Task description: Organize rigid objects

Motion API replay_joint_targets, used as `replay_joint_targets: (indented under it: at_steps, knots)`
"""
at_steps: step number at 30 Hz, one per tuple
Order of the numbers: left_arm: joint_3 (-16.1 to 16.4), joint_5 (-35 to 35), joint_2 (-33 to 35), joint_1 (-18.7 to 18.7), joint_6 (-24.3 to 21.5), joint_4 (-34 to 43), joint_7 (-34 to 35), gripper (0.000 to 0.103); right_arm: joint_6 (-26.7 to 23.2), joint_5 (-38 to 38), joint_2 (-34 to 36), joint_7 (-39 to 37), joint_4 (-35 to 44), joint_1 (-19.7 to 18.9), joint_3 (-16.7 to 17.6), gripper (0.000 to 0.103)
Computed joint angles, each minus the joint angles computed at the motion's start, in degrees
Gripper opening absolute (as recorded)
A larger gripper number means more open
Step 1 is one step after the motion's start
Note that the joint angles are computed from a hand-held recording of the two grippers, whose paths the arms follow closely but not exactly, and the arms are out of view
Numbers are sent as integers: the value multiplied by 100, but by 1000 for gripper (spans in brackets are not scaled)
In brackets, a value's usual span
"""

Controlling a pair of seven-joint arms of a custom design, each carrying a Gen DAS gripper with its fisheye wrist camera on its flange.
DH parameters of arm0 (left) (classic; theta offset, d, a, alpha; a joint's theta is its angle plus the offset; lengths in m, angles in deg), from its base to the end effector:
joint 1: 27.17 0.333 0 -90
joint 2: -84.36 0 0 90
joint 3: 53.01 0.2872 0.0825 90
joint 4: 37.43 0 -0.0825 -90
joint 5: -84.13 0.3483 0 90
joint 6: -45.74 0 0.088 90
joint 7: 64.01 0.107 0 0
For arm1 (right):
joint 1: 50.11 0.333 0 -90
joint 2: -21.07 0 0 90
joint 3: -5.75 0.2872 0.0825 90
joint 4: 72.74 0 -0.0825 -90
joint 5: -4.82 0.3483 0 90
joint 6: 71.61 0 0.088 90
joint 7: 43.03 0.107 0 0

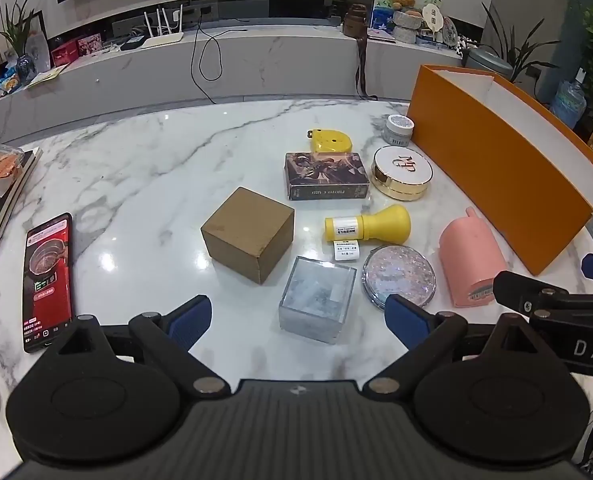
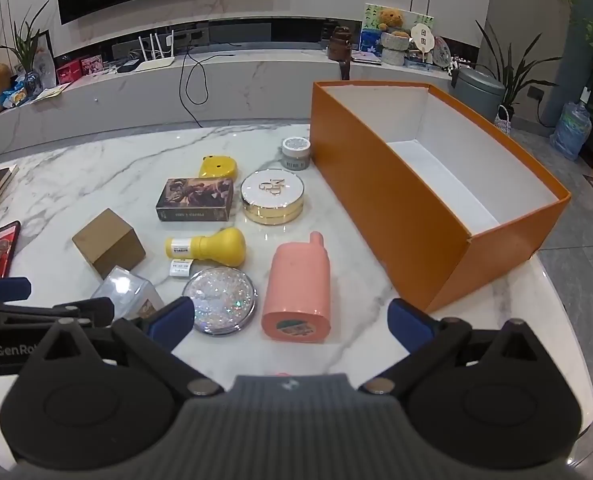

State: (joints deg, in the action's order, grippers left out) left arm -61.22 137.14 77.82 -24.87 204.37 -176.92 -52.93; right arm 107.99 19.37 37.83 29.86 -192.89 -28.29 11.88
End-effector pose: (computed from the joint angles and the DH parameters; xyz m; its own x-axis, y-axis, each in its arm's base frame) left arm 0.4684 -0.0833 0.3789 0.4427 -0.8961 0.0321 -0.7006 -0.3680 -0.6113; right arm 0.5376 0.2563 0.3656 0.4945 -0.8692 -0.0017 -0.6380 -0.3617 -0.6798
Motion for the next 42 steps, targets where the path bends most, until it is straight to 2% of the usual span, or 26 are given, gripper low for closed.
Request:
replay_joint_targets:
  at_steps: [1, 19, 42]
  knots:
    - [3, -6, -10, -1, 1, -7, 8, 103, 38, 69, -35, -87, -62, -118, 111, 101]
    - [-4, -7, -17, 8, 2, -12, 12, 103, 56, 111, -25, -113, -69, -78, 66, 101]
    - [-10, -47, -55, 21, 10, -41, 48, 103, 19, -36, 3, 62, -41, 47, -114, 101]
